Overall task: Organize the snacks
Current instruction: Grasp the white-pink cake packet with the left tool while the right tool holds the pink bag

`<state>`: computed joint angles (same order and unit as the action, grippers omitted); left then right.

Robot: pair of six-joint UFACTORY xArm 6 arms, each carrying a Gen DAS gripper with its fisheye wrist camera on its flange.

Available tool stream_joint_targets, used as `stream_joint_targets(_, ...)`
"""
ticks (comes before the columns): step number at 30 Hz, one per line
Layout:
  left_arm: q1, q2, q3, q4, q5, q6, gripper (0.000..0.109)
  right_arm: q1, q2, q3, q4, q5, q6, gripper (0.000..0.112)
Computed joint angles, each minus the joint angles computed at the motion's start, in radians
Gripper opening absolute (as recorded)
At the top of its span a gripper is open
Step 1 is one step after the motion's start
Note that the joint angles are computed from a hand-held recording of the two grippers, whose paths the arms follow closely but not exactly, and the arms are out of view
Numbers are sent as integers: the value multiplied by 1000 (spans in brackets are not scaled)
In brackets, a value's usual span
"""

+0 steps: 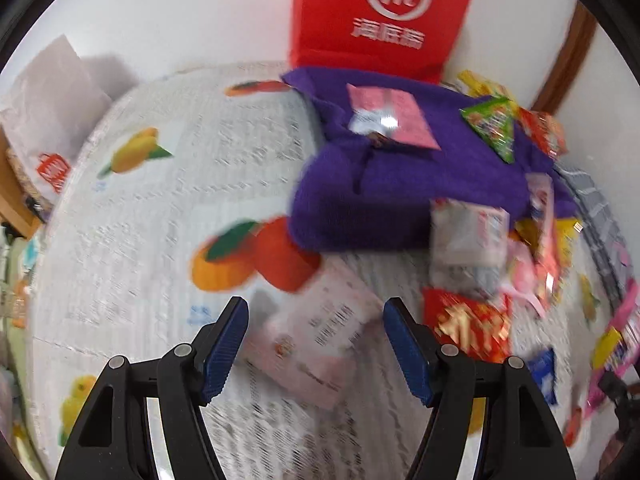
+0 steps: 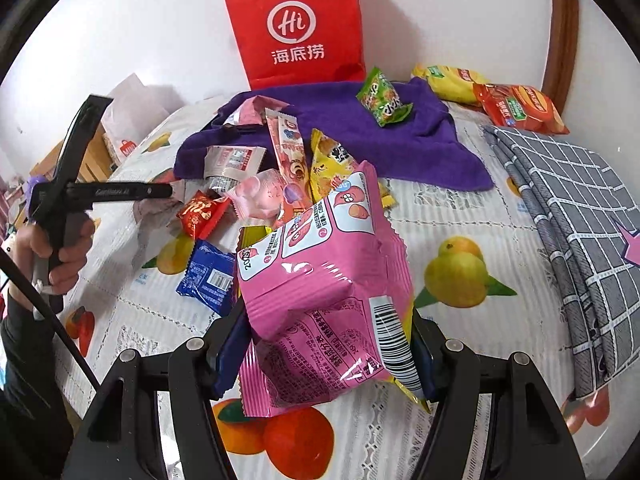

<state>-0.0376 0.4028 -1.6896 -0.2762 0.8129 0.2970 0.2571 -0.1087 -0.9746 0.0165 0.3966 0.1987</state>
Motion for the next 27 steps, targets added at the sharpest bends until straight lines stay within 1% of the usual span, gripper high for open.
stream_joint_targets(2,-2,-16,26,-14,5,19,68,-1,-2,2,12,-3,-5,67)
stream_joint_targets(4,-17,-36,69,34,-35,7,68,1,-1,1,32,-5,-15,67)
stream_joint_targets(8,-45,-41,91,148,-78,-49,68,5,-1,1,24,-4,-8,67)
stream_joint_targets(10,-49,-35,89,161,-97,-62,68,6,-8,7,10,-4,1,67)
stream_joint_targets(13,-49,-43,105,177,-134,-86,51,4,-20,17,3,1,9,67)
stream_joint_targets(17,-45,-69,134,179,-153,-88,51,3,-37,29,12,-3,18,67)
stream_joint_targets(20,-47,-122,190,207,-182,-118,51,2,-45,24,10,-4,25,67)
stream_joint_targets(23,-46,-152,200,159,-174,-97,51,-2,-49,3,-7,-2,40,67)
stream_joint_targets(27,-45,-179,182,94,-156,-90,51,-16,-26,-62,-46,3,80,67)
